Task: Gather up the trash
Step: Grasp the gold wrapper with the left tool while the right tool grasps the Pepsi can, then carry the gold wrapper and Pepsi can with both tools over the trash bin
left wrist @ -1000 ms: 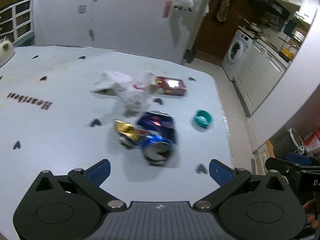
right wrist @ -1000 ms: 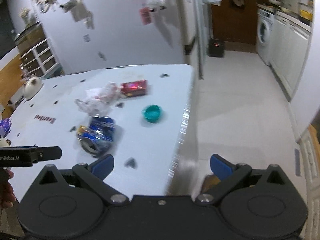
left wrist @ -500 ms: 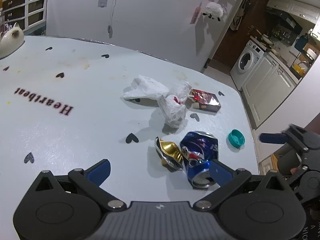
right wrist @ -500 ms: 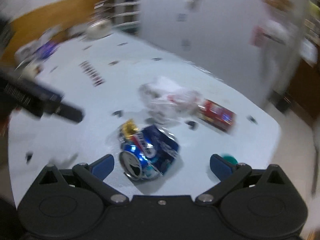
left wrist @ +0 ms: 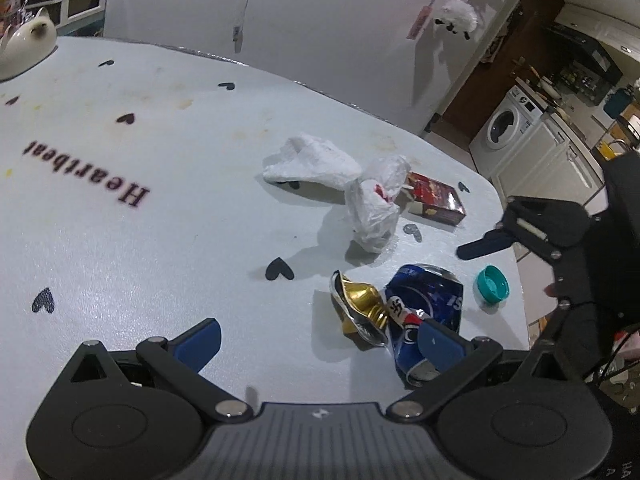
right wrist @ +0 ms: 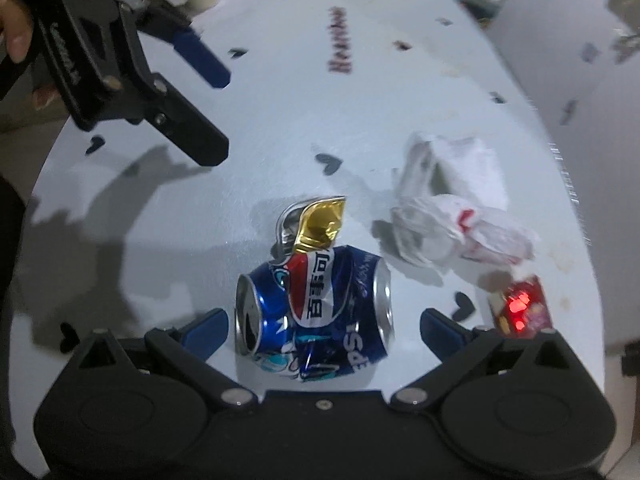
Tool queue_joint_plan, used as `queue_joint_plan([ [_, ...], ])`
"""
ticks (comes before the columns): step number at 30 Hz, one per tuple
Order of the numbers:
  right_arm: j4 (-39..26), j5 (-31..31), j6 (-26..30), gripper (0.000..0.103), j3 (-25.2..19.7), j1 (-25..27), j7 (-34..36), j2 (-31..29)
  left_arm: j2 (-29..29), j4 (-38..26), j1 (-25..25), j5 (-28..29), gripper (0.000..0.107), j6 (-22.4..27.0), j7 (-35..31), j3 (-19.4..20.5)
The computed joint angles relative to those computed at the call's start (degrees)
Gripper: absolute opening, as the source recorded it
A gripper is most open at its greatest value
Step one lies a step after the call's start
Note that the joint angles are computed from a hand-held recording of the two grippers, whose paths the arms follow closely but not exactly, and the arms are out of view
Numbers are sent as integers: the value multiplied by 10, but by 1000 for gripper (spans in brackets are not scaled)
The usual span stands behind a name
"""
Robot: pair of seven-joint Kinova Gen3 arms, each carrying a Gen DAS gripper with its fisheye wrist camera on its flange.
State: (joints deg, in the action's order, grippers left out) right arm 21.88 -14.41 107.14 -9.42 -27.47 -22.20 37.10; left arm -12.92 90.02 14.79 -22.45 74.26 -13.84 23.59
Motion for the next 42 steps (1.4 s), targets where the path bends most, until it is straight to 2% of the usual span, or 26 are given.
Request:
queue_joint_plan([
  [3,-64,-40,45,103,58,-26,1,41,-8,16,-4,10,102,-27,6,-13],
  [4,-67,-56,49,100,81,-34,-13,47,-9,20,-7,14,101,-37,5,-16],
  [5,-59,-63,46,88,93,-39,-22,47,-10,26,-9,17,99,-48,3,-19],
  [6,-41,-66,37,90,94,-38,-34,41,-10,31,-12,20,96,-57,1,-22],
  [8,13,-62,1,88,66,-20,-54,18,-6,36,-15,28,93,-74,-3,-27],
  [11,92,-16,-50,86,-10,16,-104,-22,1,47,-22,45,88,-106,4,-37],
  [15,198,42,-120,85,-113,82,-191,-78,25,49,-28,59,78,-127,38,-44],
  [17,251,49,-155,84,-150,118,-228,-107,37,48,-28,61,74,-132,66,-48],
  [19,305,34,-192,83,-147,139,-257,-138,54,40,-23,62,71,-126,94,-54],
  [21,357,19,-231,83,-143,158,-286,-169,81,14,-9,41,70,-95,110,-50],
  [23,400,5,-263,82,-139,177,-319,-197,111,-20,11,18,70,-59,99,-50],
  [25,426,1,-283,82,-142,194,-353,-216,129,-36,30,5,69,-47,93,-56],
  [26,437,0,-291,81,-143,201,-374,-223,140,-47,41,-4,65,-35,89,-58],
  [30,466,1,-313,80,-141,216,-432,-246,172,-83,80,-31,37,16,70,-73],
  [36,486,10,-335,79,-139,228,-478,-264,151,-63,99,0,37,-12,40,-111],
  [42,483,34,-350,78,-141,213,-551,-262,126,-54,111,-13,37,-11,23,-95],
])
